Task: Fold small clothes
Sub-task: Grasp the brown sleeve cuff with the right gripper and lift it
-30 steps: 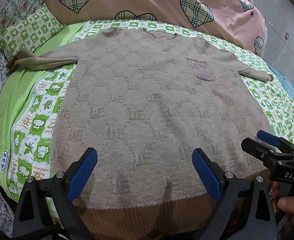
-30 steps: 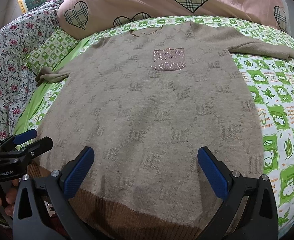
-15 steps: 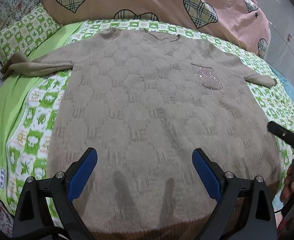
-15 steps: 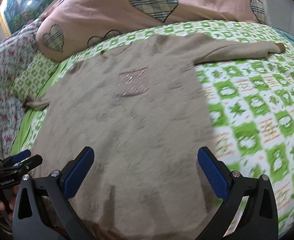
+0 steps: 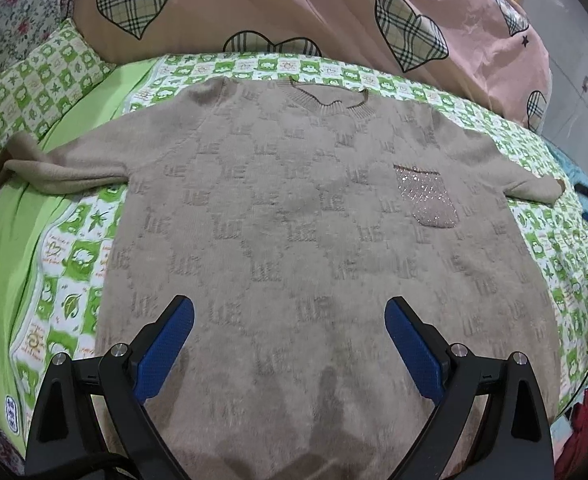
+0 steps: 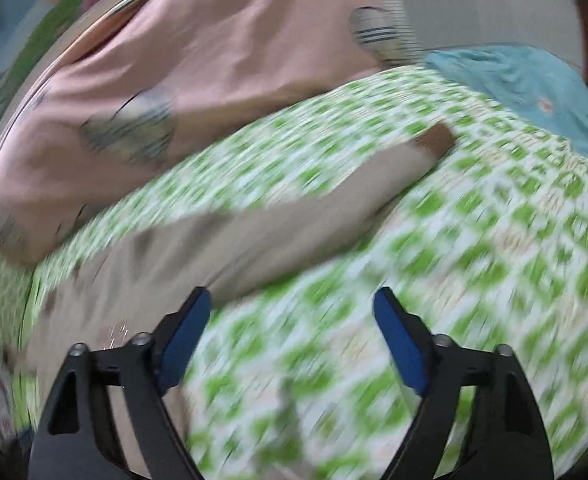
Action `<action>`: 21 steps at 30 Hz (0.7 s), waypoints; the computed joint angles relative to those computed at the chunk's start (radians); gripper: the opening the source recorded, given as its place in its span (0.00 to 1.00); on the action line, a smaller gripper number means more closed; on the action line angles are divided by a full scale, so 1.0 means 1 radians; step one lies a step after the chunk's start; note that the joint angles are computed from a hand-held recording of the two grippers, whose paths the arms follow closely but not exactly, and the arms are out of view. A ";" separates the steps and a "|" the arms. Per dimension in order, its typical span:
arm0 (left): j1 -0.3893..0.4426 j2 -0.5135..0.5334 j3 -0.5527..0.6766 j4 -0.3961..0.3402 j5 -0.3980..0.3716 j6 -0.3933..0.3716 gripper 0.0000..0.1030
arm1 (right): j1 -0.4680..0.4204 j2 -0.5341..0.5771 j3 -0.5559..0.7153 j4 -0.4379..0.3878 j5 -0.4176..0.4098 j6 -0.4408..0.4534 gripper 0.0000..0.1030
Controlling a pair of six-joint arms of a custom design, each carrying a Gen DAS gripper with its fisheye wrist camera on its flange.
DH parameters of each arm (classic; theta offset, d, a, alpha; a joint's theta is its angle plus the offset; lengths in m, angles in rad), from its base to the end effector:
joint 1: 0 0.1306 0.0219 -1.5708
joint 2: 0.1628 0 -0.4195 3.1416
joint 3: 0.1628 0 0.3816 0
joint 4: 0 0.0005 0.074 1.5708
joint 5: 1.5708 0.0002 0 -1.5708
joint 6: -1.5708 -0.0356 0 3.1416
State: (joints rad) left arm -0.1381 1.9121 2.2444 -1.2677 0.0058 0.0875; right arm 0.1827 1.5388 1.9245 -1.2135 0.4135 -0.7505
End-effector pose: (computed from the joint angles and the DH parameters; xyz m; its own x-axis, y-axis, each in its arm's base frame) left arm 0.6439 -0.0902 0.5341 -0.8065 0.0239 -0.5908 0.0709 0.9959 -0.0565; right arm 0.4965 0.0767 0.6114 -0.4608 0.5500 -0.6966 0.5677 0.7859 0.2449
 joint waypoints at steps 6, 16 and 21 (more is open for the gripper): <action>-0.008 0.082 0.106 -0.079 -0.010 0.001 0.94 | -0.205 0.120 0.159 -0.050 -0.074 -0.043 0.56; -0.006 0.228 0.322 -0.185 0.005 0.020 0.94 | -0.317 0.248 0.290 -0.141 -0.121 -0.078 0.19; -0.007 0.267 0.384 -0.214 0.020 0.022 0.94 | -0.265 0.152 0.189 0.037 -0.127 -0.013 0.09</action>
State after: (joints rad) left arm -0.1452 2.1793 2.6285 -1.4813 0.0261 0.1095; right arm -0.0822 1.6910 2.1137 -1.1762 0.2867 -0.7634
